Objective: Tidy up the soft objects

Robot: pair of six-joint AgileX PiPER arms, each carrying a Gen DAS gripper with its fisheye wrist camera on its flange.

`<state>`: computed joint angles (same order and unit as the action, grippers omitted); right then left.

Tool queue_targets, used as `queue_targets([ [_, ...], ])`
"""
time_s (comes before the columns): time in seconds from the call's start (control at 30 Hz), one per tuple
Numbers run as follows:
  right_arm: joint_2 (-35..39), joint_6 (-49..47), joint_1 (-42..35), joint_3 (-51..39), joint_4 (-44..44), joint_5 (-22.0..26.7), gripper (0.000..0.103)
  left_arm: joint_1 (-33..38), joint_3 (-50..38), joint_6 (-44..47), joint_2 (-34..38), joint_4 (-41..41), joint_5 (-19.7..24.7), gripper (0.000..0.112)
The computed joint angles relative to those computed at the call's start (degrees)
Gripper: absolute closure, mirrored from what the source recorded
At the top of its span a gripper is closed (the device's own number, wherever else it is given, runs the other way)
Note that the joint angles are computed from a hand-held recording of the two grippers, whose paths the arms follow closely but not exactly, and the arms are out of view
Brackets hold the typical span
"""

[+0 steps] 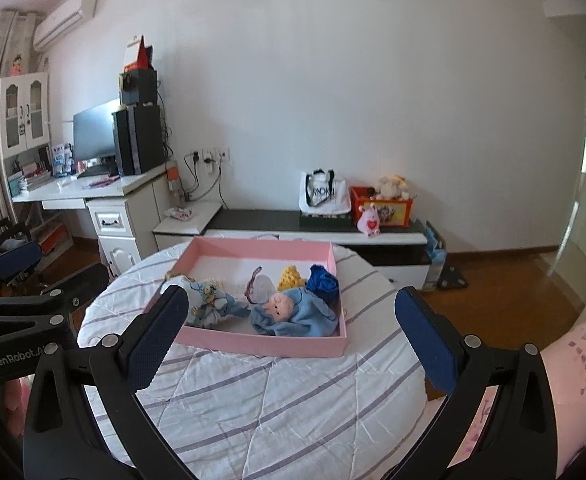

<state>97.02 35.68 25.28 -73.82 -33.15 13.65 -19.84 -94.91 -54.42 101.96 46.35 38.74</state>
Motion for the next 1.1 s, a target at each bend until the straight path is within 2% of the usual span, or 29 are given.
queue_targets([
  [0.17,-3.81,6.95,0.26,3.89,-6.74,-2.09,0.000,-2.67,6.41,-8.04,-4.49,7.51,-0.83,0.010],
  [0.4,-8.80,25.78,1.14,8.37,-26.08,-3.67,0.000,-6.11,13.06,-18.44,-9.02,17.25,-0.80,0.010],
  [0.57,-11.39,37.91,2.59,10.53,-38.30,-2.52,0.000,-8.35,16.75,-24.70,-11.13,23.19,0.67,0.010],
  [0.9,-15.36,49.78,4.53,13.79,-50.91,-1.94,0.000,-13.27,21.66,-33.91,-13.27,31.74,6.13,0.010],
  [1.1,-16.55,56.42,5.84,15.25,-58.17,-0.92,0.000,-14.83,24.16,-37.81,-14.63,34.21,7.58,0.010],
])
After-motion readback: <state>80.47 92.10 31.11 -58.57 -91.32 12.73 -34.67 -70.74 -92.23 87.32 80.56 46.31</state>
